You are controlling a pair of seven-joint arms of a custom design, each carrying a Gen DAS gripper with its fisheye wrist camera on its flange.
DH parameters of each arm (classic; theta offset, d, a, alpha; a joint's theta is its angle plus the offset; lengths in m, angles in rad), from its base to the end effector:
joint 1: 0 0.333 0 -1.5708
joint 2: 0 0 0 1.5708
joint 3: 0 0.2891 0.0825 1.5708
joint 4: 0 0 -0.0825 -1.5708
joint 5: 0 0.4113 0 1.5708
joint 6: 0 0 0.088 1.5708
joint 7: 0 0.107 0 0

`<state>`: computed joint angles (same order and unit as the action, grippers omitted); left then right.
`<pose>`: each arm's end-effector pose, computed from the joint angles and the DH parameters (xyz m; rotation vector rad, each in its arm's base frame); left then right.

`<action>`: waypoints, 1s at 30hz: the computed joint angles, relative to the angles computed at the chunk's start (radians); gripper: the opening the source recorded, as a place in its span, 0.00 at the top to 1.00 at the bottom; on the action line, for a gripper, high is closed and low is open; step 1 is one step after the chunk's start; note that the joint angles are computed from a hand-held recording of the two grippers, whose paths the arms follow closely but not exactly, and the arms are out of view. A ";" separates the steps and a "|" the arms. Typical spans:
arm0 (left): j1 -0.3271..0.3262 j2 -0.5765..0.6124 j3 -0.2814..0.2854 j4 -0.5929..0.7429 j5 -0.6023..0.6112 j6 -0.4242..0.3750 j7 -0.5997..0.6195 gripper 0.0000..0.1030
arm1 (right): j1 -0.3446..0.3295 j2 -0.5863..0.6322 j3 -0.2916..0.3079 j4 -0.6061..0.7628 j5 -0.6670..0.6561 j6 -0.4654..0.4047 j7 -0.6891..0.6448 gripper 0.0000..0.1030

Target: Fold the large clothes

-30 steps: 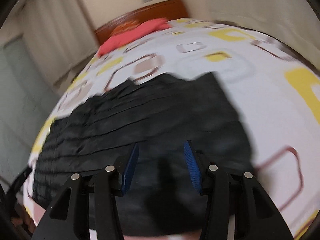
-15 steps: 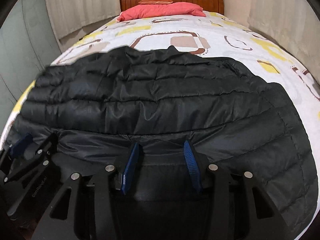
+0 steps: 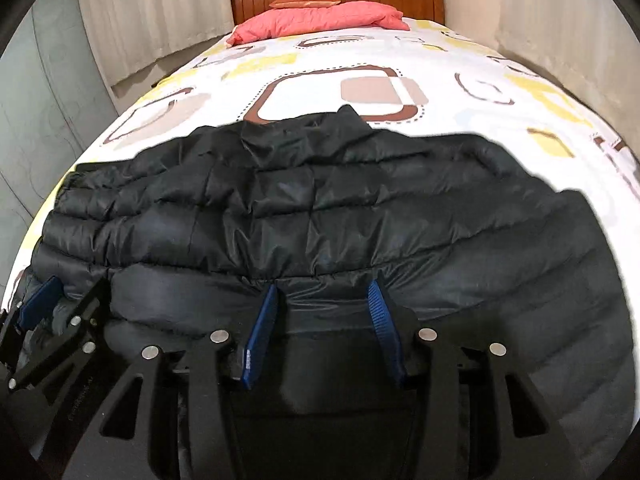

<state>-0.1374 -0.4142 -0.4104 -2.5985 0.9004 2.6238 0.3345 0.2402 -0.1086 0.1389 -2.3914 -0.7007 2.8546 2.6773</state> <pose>0.3914 -0.2519 0.3769 -1.6613 1.7240 -0.4877 0.4883 0.2322 0.3700 -1.7204 1.9087 -0.5537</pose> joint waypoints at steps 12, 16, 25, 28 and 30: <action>0.007 0.026 -0.015 0.006 0.114 -0.017 -0.098 0.40 | -0.034 0.002 0.010 -0.020 -0.180 0.069 0.172 0.53; 0.000 0.029 -0.012 0.003 0.153 -0.023 -0.134 0.40 | -0.041 0.002 0.015 -0.016 -0.271 0.070 0.256 0.53; -0.030 0.024 0.014 -0.010 0.174 -0.017 -0.162 0.40 | -0.026 0.006 -0.003 -0.007 -0.357 0.072 0.338 0.53; -0.024 0.011 0.026 -0.024 0.160 0.019 -0.154 0.40 | -0.020 -0.022 -0.016 -0.036 -0.276 0.105 0.278 0.53; -0.016 -0.001 0.031 -0.035 0.146 0.045 -0.145 0.40 | -0.028 -0.053 -0.010 -0.060 -0.222 0.103 0.243 0.53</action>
<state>-0.1539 -0.4150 -0.3794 -2.6331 1.0463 2.6686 0.1895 0.2125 -0.1621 0.1291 -2.4518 -0.9226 2.9579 2.9206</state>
